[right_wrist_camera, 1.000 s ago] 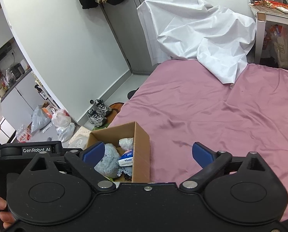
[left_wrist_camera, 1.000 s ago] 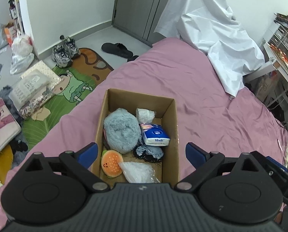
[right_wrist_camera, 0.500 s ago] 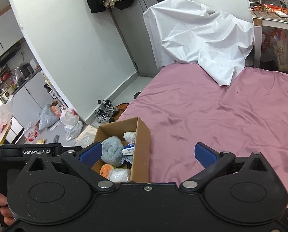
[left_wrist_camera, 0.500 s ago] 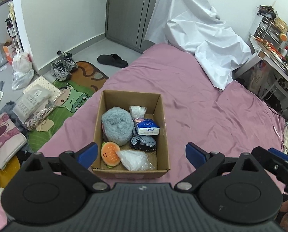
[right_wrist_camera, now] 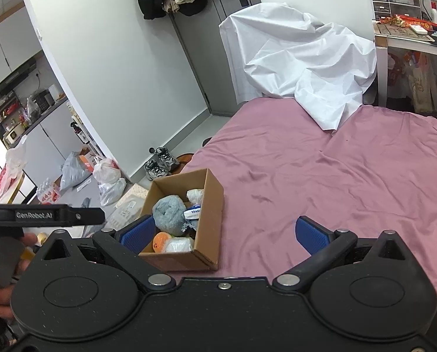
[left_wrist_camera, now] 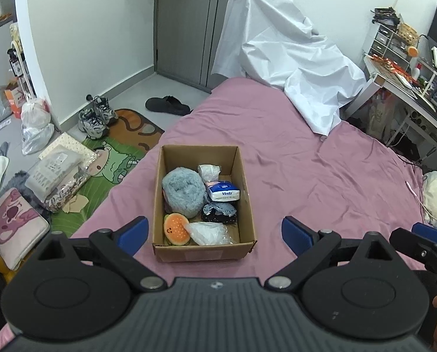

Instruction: Organize soft objects

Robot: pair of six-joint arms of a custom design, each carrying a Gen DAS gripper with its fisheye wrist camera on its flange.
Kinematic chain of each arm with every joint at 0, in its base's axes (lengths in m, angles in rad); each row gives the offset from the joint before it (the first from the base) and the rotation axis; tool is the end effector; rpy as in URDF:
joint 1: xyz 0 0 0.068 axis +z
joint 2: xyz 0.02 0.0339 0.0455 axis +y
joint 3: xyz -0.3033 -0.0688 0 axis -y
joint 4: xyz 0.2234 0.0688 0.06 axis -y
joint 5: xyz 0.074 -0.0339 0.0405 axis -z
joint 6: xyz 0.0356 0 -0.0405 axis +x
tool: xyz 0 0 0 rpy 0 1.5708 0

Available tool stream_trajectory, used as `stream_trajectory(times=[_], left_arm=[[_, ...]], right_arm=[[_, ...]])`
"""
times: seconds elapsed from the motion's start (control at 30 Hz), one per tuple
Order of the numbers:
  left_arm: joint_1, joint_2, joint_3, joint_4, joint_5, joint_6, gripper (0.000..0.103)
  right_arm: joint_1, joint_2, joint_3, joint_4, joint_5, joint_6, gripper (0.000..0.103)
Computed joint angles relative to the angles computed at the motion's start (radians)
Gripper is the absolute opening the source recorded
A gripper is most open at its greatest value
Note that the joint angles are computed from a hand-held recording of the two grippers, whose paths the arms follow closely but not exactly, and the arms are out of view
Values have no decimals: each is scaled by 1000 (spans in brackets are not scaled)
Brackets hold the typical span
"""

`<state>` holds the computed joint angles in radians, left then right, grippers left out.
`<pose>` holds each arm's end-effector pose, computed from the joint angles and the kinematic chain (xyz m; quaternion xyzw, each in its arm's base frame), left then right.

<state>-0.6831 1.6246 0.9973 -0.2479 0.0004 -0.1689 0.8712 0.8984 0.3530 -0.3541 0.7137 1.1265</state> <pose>0.2502 -0.2037 0.2497 0.2391 0.9092 -0.1410 0.3103 0.0925 0.0737 0.2072 0.2268 0.8629 0.0810 0.4444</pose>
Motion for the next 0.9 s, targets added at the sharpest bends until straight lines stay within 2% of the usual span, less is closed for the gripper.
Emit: stream_trajectory(times=[0.33, 0.7, 0.9], left_arm=[[8, -83, -76, -7, -1, 32, 97], [20, -107, -138, 13, 9, 74, 97], [17, -104, -140, 19, 7, 75, 96]], right_arm=[[186, 33, 68, -190, 117, 198, 103], [267, 102, 74, -222, 111, 299, 103], [277, 126, 80, -209, 104, 298, 103]])
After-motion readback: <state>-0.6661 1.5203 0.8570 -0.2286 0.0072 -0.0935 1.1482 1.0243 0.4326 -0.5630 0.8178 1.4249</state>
